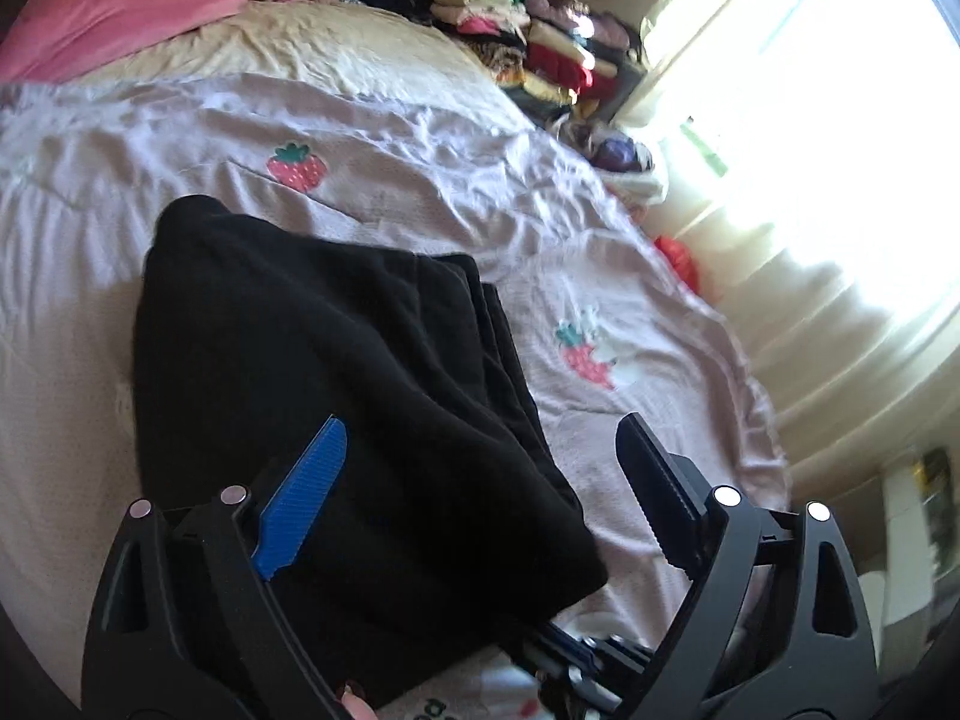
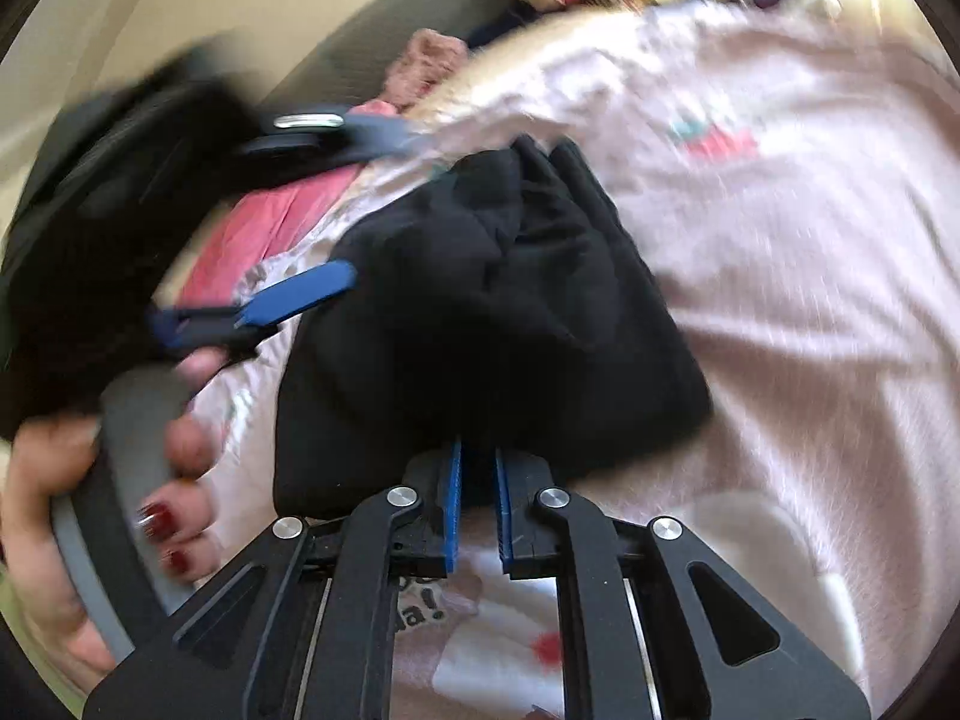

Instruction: Fold small clothes

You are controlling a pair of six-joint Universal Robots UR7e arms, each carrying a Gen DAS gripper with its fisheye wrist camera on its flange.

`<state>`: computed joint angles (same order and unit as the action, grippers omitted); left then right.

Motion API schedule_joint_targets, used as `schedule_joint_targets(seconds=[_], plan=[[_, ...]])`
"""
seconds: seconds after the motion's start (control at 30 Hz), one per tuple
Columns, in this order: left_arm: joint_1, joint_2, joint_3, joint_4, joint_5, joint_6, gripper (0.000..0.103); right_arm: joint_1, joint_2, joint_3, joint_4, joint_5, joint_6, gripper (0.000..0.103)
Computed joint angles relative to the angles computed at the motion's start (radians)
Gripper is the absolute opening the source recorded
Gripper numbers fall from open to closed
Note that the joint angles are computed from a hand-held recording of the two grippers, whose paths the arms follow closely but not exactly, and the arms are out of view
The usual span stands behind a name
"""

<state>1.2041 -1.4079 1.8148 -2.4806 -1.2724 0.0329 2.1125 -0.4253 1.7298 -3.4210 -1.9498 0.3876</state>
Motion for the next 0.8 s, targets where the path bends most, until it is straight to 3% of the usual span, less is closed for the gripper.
schedule_joint_targets(seconds=[0.13,0.27,0.37,0.47,0.7,0.8], plan=[[0.01,-0.044,0.018,-0.044,0.057,0.014,0.084,-0.019,-0.013,0.037,-0.064,0.07,0.049,0.022],[0.031,-0.074,0.046,-0.115,0.202,0.048,0.084,-0.022,-0.022,0.037,-0.116,0.101,-0.01,0.061],[0.067,-0.073,0.04,-0.084,0.212,0.031,0.084,-0.036,-0.034,0.045,-0.146,0.125,-0.03,0.073],[0.078,-0.065,0.054,-0.057,0.197,0.054,0.084,-0.054,-0.049,0.04,-0.108,0.15,-0.023,0.078],[0.069,-0.065,0.101,-0.061,0.167,0.119,0.084,-0.105,-0.045,-0.039,0.04,0.281,0.037,0.078],[0.066,-0.065,0.117,-0.079,0.161,0.129,0.084,-0.107,-0.043,-0.074,0.1,0.275,0.02,0.078]])
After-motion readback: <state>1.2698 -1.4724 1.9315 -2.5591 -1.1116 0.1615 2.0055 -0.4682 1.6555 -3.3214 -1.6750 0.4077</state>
